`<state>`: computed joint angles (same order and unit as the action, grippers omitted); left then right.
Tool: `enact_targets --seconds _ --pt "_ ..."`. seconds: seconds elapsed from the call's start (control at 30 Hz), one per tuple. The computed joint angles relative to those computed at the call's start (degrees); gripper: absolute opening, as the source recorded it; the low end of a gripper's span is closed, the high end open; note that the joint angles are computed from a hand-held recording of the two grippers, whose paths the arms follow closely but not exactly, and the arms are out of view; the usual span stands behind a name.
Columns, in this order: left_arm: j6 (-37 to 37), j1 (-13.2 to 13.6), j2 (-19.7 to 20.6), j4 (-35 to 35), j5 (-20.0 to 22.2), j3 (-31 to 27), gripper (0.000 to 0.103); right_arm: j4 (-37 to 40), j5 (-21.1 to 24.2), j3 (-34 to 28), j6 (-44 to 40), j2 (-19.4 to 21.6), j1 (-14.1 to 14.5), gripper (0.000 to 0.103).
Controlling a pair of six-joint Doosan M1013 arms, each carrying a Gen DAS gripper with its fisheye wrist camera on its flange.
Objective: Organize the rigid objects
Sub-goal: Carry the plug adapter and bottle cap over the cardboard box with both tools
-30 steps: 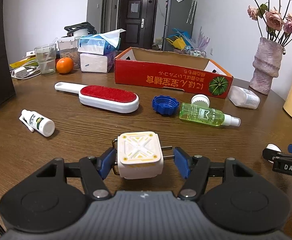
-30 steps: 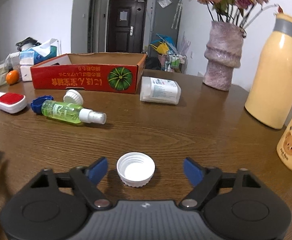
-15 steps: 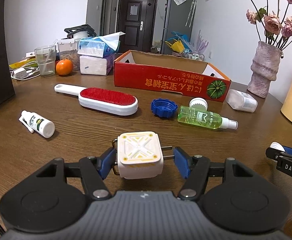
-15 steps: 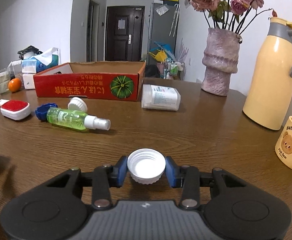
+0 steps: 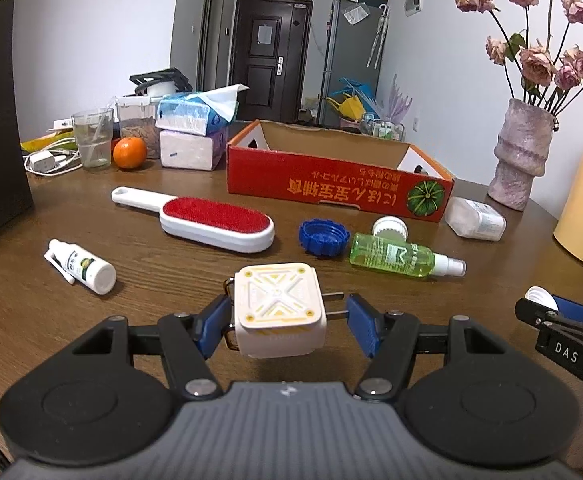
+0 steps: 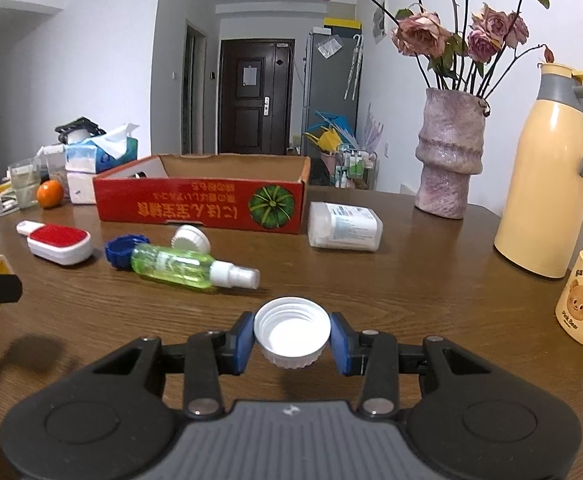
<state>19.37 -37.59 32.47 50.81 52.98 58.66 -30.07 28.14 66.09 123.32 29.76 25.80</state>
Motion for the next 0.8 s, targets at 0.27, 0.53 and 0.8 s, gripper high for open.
enact_targets --seconds 0.27,0.53,0.8 --pt "0.68 0.34 0.08 1.1 0.35 -1.66 0.065 1.52 -0.25 -1.82 -1.44 0.47 0.51 0.039" --pt "2.54 0.88 1.17 1.21 0.41 -4.82 0.065 3.24 -1.32 -4.62 -3.0 1.37 0.71 0.039" --pt "3.52 1.67 2.88 1.08 0.96 -8.62 0.065 5.21 -1.23 -8.68 -4.09 3.26 0.6 0.039"
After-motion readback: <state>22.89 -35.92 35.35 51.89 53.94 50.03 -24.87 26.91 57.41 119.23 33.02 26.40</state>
